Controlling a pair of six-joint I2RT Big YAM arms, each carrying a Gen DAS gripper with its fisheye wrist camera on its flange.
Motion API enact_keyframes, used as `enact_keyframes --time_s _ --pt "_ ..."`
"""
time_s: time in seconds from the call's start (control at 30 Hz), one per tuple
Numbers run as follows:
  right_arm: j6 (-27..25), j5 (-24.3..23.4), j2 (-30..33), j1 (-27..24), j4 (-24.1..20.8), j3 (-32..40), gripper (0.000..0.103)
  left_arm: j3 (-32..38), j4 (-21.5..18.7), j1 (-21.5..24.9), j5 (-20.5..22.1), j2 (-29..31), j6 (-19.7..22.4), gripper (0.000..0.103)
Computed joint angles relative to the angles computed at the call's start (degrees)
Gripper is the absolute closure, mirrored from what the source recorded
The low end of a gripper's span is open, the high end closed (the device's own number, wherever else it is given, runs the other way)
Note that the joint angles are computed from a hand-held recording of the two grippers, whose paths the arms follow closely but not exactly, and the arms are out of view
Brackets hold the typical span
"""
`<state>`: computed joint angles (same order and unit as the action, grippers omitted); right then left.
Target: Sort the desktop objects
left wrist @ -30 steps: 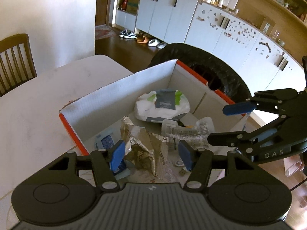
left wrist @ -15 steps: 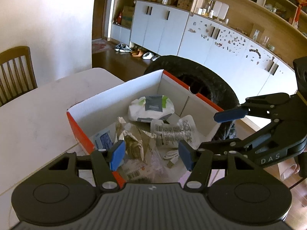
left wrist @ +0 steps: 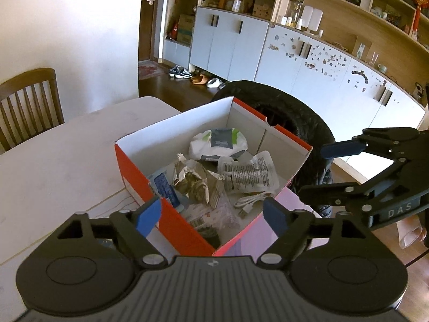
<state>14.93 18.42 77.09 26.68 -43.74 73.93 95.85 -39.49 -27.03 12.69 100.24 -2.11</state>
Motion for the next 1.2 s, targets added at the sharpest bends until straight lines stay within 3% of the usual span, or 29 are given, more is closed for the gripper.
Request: enact_keyframes --time_s 0.23,0.53,0.73,1.2 --pt "2.3 3.9 -1.4 2.6 0.8 -1.4 0.011 -4.0 2.3 0.2 -0.3 -3.5 -0.7 0.003" --pt "6.4 8.9 -2.6 5.6 1.6 -2.7 0.008 -7.5 2.7 0.9 -1.1 -6.3 -0.6 0.003" --pt "8.4 11.7 -2.6 7.5 1.7 -3.2 0.008 -10.9 4.6 0.4 -3.9 -9.4 0.8 0.003" --pt "11.9 15.0 -2.8 10.1 0.4 -4.1 0.008 -14.0 4.1 0.5 -2.4 -11.8 1.2 0.003"
